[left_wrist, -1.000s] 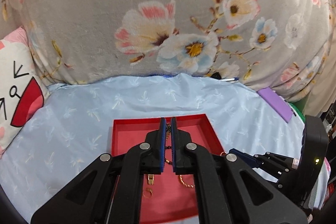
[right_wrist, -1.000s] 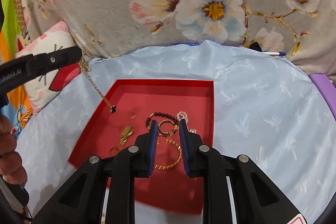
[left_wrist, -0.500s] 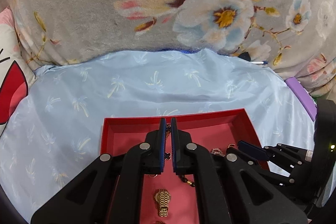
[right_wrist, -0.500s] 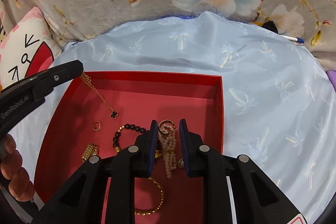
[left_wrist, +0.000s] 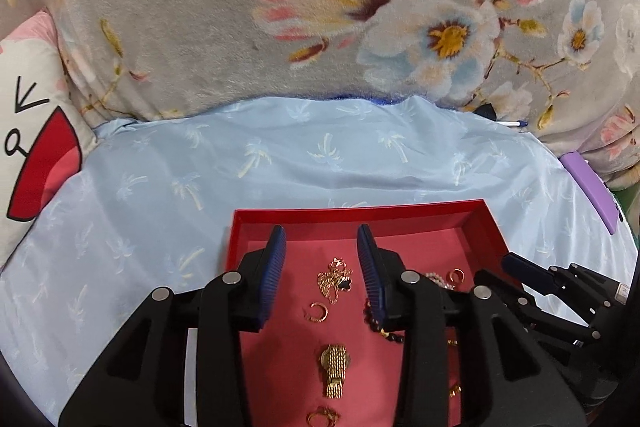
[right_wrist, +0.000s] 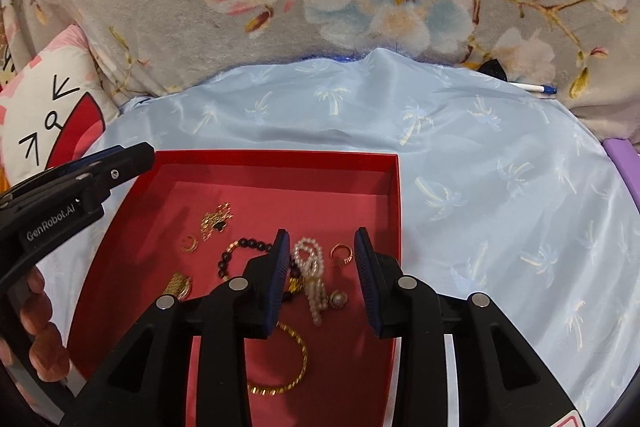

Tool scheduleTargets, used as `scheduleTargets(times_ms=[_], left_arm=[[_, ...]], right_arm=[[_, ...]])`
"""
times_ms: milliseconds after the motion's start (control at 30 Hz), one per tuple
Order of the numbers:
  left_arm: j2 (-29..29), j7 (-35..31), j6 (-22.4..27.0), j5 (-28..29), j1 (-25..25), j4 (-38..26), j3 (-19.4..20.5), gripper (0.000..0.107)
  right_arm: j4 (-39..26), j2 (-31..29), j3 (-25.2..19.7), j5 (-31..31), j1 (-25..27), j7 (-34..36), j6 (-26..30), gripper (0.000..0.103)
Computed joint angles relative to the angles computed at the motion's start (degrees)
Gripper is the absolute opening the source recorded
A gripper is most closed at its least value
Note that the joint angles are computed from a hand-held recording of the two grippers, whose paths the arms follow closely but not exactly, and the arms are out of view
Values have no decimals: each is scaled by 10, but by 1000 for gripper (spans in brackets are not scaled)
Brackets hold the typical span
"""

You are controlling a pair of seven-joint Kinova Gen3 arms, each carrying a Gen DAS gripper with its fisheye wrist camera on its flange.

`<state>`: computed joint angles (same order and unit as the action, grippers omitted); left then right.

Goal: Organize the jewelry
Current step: 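Carry the chain and hoop earring into the red box and open both grippers, then withdraw both grippers from the red box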

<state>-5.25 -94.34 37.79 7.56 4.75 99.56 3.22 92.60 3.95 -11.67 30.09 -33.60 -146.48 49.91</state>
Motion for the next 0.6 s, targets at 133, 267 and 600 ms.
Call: scheduleTargets(times_ms=[133,267,600], left_arm=[[-41,-10,12,12,-2,22,-9,41],[-96,-11,28,7,-2,54,-13,41],[-230,-29,97,11,10,147,-57,46]], right_arm=[[32,-39,-24,35,-17,-47,6,33],[63,-81,-66,56,-24,-93,19,33],[133,-180,-217,57,-20,-214,68,37]])
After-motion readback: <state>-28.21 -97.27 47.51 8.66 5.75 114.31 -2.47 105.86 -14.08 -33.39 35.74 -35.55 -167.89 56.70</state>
